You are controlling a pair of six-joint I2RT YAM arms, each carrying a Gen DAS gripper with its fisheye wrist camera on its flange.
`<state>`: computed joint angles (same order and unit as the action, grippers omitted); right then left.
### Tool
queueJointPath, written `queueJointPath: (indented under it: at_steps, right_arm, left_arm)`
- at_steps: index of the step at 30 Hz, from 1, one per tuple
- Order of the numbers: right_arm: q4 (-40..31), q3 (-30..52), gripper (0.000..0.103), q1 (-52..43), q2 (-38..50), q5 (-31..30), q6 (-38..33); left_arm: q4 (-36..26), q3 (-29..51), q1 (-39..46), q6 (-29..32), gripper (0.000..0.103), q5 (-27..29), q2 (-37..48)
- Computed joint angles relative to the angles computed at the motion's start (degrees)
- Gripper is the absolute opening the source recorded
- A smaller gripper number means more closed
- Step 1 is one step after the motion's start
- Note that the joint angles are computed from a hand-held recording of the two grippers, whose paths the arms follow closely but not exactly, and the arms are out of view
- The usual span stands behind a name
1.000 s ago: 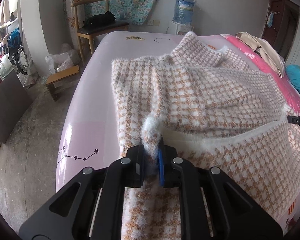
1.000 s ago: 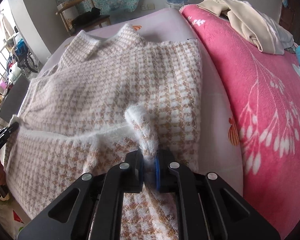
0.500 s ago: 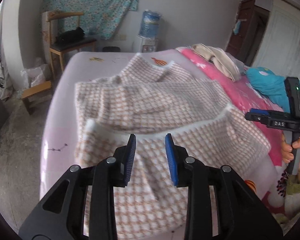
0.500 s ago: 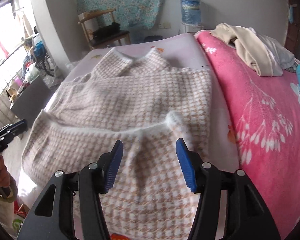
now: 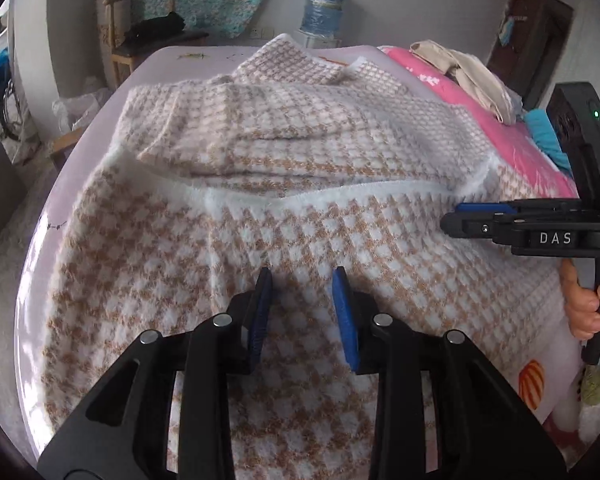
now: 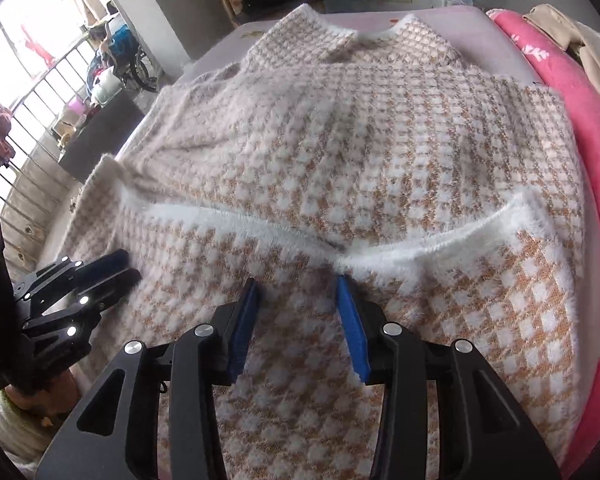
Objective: Fold large clothes
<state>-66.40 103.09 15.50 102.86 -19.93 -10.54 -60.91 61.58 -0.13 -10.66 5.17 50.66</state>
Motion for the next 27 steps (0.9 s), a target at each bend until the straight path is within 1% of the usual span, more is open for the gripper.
queueJointPath:
  at_steps: [1, 2, 3, 6, 7, 8, 9, 10, 11, 12, 13, 14, 15, 16, 17, 18, 20, 22, 23, 24, 25, 26, 27]
  right_arm:
    - [-0.8, 0.7, 0.036, 0.0, -0.5, 0.9, -0.4]
    - [-1.2, 0.9, 0.036, -0.2, -1.5, 1.5, -1.2]
    - [-1.6, 0.9, 0.036, -0.8, -2.8, 1.0, -2.1]
    - [-4.1, -0.1, 0.036, -3.0, -7.6, -3.6, -5.9]
    - [-4.4, -1.6, 0.036, -3.1, -9.6, -4.3, -7.6]
    - [-4.4, -3.9, 0.036, -3.0, -11.9, -4.9, -9.3]
    - [-4.2, -6.5, 0.036, -2.4, -13.9, -4.7, -10.6]
    - [-4.0, -9.1, 0.036, -1.4, -15.4, -3.2, -11.4]
    - [-2.5, -12.7, 0.036, 0.2, -16.7, 0.5, -11.0]
    - [-0.8, -16.0, 0.036, 1.5, -17.1, 4.1, -10.0]
    - [0.7, -18.5, 0.036, 1.7, -16.7, 5.0, -8.8]
    - [1.5, -18.9, 0.036, 0.4, -16.8, 3.2, -8.1]
    - [-0.1, -17.4, 0.034, 0.0, -16.2, 3.1, -6.9]
    - [-0.8, -16.2, 0.03, 0.3, -16.4, 4.7, -5.6]
    - [-0.4, -15.9, 0.03, 0.9, -17.7, 5.9, -4.9]
    - [-0.6, -15.7, 0.029, 1.6, -19.0, 5.6, -5.0]
    - [-1.0, -16.0, 0.029, 3.2, -21.8, 3.1, -4.7]
    - [-0.2, -18.6, 0.029, 6.1, -24.7, 1.1, -3.5]
    - [0.9, -20.9, 0.029, 8.1, -25.9, 2.1, -2.4]
    - [1.9, -23.2, 0.028, 10.4, -26.0, 4.8, -1.3]
    - [3.7, -26.0, 0.028, 12.0, -26.3, 7.7, -0.2]
    - [6.7, -29.1, 0.028, 12.6, -27.6, 8.6, 0.7]
    - [7.1, -29.4, 0.028, 12.6, -28.2, 8.6, 1.4]
  left_arm:
    - [-0.8, 0.7, 1.2, 0.2, 0.029, 0.1, -0.8]
    - [-1.6, 1.3, 2.7, 1.0, 0.028, 1.5, -1.9]
    - [-2.7, 2.0, 4.8, 2.2, 0.028, 4.0, -3.2]
    - [-7.5, 4.2, 10.8, 7.5, 0.028, 13.4, -6.2]
    - [-8.9, 4.3, 11.5, 8.8, 0.028, 16.0, -7.1]
    - [-9.8, 3.9, 11.0, 9.3, 0.028, 17.2, -8.2]
    - [-9.9, 2.8, 8.0, 8.3, 0.029, 15.1, -9.1]
    - [-9.5, 1.2, 2.9, 5.9, 0.029, 9.9, -9.5]
    - [-8.9, -0.9, -1.2, 3.8, 0.031, 4.7, -9.6]
    - [-8.1, -2.8, -2.4, 2.9, 0.031, 3.2, -9.6]
    - [-6.6, -4.2, -1.5, 2.9, 0.031, 4.1, -11.1]
    - [-6.5, -4.2, -0.8, 3.2, 0.031, 4.8, -10.9]
    - [-7.0, -3.5, -0.4, 3.5, 0.03, 5.0, -10.2]
    - [-7.6, -2.8, -0.1, 4.1, 0.03, 5.2, -9.5]
    - [-8.0, -2.2, 0.3, 4.8, 0.03, 5.5, -9.2]
    - [-8.5, -1.6, 1.0, 6.0, 0.03, 5.9, -8.9]
    - [-9.7, -0.3, 3.5, 8.7, 0.03, 7.6, -9.6]
    - [-11.5, 0.4, 8.2, 12.5, 0.03, 11.2, -11.0]
    - [-12.4, 0.3, 10.0, 14.0, 0.03, 11.8, -11.5]
    - [-13.4, -0.2, 12.1, 15.6, 0.03, 12.0, -11.8]
    - [-14.8, -0.4, 15.2, 18.0, 0.03, 13.6, -12.0]
    - [-16.6, -0.3, 20.3, 21.8, 0.03, 16.8, -12.2]
    - [-18.8, 0.3, 26.0, 26.4, 0.03, 20.1, -12.0]
